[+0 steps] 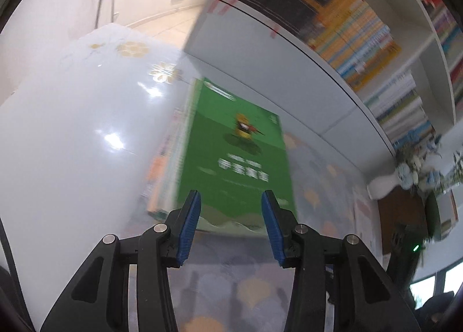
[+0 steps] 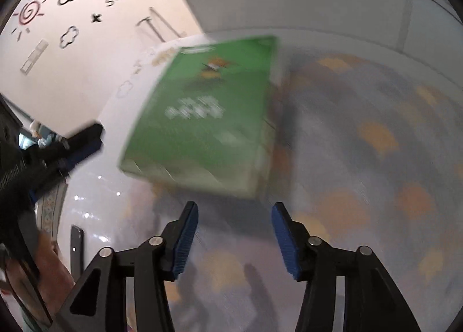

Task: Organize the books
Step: 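Lower the green book onto the stack and open the left gripper, then move the left gripper to the white booklet showing a contents page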

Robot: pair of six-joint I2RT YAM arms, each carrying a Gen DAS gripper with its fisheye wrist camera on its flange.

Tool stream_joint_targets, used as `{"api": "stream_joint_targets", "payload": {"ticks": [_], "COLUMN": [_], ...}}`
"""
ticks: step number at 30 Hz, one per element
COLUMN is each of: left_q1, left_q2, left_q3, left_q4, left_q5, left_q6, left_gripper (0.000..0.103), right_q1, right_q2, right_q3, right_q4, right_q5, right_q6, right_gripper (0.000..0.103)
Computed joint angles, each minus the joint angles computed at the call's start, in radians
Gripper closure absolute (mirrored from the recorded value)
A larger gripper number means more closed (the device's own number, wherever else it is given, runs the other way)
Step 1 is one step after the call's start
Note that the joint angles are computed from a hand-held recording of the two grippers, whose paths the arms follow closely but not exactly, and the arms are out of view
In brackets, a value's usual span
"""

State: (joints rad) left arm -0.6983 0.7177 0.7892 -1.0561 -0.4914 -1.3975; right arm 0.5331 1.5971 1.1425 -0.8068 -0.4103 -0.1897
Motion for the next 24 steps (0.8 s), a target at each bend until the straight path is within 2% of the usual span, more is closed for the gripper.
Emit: {"api": "stream_joint_targets", "payload": {"ticks": [5,9,12,16,21,24], "left_q1": [-0.082,-0.121,-0.134,-0.147,-0.164,-0.158], "left_q2": [0.219,0.445,0.626,0.874,1.17,1.309], "left_q3": [0.092,0.221,0.358,0.593,0.96,1.146], "left_q4": [0.131,0.232,0.303,0.344,0.296,0.25], "left_q5": [0.024,0.062,0.1,0.155,0.218,0.246], "left_q6": [0.02,0.09,0.161,0.247,0.325,0.353], "left_gripper": [0.062,0.062,0.061,0.06,0.059,0.053], "right_q1": [-0.311,-0.622,-0.825,-0.967,-1.09,-1.131], "right_q2": [-0.053,0.019,0.114,0.238,0.436,0.525], "right_q3": [-0.122,-0.079,0.027,0.216,0.527,0.676], "right_q4": [-0.089,-0.195,-0.27,-0.344,-0.488,-0.544], "right_q5": [-0.029,-0.062,-0.069,-0.071,-0.093,-0.101], "right_q6": [-0.143,-0.288,-0.387,-0.432,-0.454,-0.459], "right_gripper": [0.052,0.052,0.052,0.052,0.052,0.051]}}
